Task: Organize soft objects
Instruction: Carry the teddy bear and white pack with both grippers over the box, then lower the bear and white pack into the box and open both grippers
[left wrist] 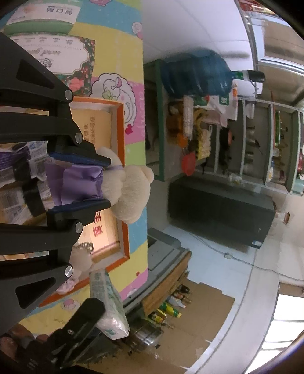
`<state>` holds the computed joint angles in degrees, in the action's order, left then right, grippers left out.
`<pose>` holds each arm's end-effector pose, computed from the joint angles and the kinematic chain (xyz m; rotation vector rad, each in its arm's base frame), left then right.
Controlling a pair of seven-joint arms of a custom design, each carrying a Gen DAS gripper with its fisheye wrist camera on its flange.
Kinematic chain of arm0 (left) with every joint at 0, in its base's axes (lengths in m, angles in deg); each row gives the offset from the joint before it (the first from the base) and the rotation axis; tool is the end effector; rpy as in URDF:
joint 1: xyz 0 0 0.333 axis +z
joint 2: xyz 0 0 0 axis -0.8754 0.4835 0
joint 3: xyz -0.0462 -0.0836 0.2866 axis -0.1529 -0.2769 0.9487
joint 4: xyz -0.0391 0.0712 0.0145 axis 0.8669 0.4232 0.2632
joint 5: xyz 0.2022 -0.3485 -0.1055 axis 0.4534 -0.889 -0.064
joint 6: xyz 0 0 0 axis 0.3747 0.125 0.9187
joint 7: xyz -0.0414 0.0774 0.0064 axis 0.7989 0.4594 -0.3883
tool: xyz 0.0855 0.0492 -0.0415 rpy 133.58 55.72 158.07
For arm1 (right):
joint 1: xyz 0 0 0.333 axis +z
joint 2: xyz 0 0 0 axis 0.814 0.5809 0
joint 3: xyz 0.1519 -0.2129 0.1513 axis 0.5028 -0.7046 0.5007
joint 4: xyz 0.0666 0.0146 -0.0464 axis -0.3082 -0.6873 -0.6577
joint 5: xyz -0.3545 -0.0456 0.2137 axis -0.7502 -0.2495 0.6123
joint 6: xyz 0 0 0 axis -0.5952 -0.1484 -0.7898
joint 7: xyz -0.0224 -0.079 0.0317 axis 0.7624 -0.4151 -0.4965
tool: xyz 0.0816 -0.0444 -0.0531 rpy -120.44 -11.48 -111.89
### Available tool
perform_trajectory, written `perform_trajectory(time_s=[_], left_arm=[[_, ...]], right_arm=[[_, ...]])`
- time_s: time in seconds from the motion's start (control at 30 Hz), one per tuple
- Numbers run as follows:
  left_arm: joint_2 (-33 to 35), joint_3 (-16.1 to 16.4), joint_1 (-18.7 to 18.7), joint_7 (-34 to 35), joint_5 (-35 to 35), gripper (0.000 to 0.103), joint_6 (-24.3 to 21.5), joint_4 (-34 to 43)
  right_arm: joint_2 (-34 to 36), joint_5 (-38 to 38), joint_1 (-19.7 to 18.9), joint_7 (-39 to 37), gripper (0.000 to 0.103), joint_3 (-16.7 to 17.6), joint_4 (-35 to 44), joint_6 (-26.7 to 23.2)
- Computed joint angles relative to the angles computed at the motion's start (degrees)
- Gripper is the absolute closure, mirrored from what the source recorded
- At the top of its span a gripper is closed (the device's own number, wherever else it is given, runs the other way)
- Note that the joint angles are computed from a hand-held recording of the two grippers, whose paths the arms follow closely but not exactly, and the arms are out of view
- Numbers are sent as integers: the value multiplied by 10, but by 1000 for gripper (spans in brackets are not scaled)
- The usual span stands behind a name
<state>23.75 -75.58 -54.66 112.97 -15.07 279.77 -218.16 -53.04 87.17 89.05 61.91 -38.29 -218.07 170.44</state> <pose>0.5297 -0.1844 0.3576 -1.7213 1.9056 -1.0753 0.4455 0.3106 0.3700 -1.5269 1.4728 -0.5435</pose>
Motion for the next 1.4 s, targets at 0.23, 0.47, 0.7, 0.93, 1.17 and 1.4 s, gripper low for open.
perform_trajectory(time_s=[0.23,0.47,0.7,0.93,1.17,1.4], left_arm=[[34,-109,102,46,-34,74,-49,27],[47,-42,26,72,-60,74,-71,39],[61,-37,11,123,-114,74,-83,44],[60,-49,17,178,-178,69,-77,38],[41,39,-66,162,-194,45,-37,17],[22,34,-52,131,-175,44,-9,-9]], right_arm=[[30,-8,-4,-3,33,-7,32,-27],[51,-33,-10,23,33,-16,49,-54],[72,-126,-47,107,33,-5,55,-77],[90,-262,-98,222,33,17,56,-89],[97,-372,-150,311,33,43,47,-94],[74,-406,-144,338,33,30,16,-98]])
